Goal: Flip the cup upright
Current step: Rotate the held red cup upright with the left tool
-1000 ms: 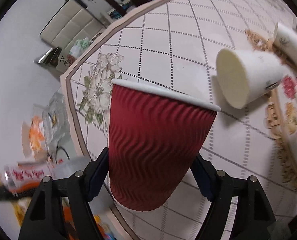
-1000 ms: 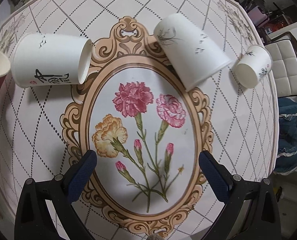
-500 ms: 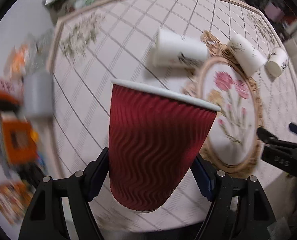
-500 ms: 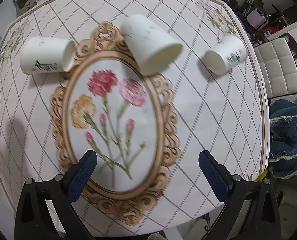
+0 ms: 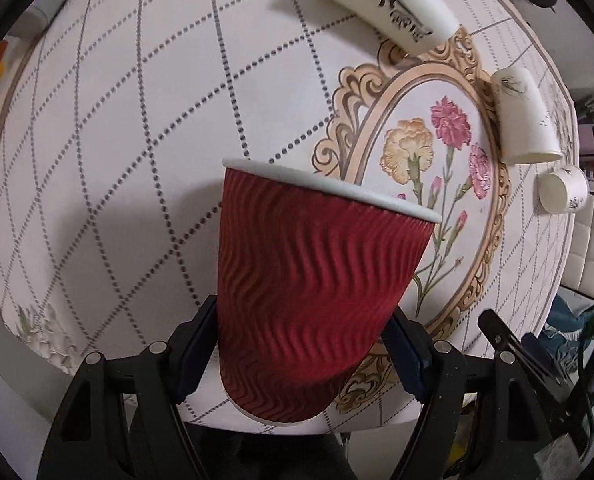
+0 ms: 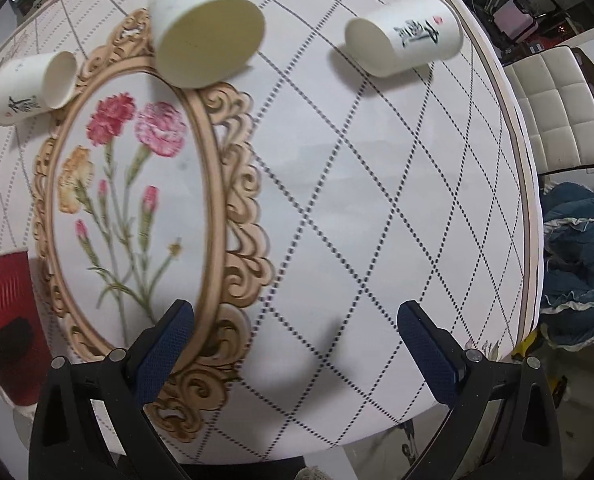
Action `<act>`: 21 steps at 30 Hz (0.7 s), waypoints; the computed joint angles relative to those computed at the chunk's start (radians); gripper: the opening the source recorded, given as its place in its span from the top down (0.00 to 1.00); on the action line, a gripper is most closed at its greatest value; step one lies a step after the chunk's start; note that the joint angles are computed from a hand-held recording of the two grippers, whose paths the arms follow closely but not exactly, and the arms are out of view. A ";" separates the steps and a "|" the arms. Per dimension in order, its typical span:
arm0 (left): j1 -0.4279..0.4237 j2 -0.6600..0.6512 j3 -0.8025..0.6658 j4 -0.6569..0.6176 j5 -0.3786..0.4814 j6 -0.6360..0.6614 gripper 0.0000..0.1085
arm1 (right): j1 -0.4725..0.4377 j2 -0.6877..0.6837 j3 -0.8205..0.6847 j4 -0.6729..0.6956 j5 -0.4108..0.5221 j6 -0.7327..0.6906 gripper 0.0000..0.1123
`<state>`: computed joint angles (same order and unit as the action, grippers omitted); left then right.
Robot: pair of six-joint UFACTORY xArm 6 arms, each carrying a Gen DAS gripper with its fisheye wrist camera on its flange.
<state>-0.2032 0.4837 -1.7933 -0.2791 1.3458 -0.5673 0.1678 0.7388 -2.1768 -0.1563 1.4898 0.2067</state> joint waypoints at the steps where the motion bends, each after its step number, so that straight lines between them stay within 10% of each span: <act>1: -0.006 0.006 -0.001 0.002 -0.006 0.000 0.30 | -0.004 0.002 0.002 0.000 0.000 -0.003 0.09; 21: -0.060 0.084 -0.167 0.094 0.048 0.027 0.11 | -0.069 -0.076 0.166 -0.005 -0.090 -0.051 0.09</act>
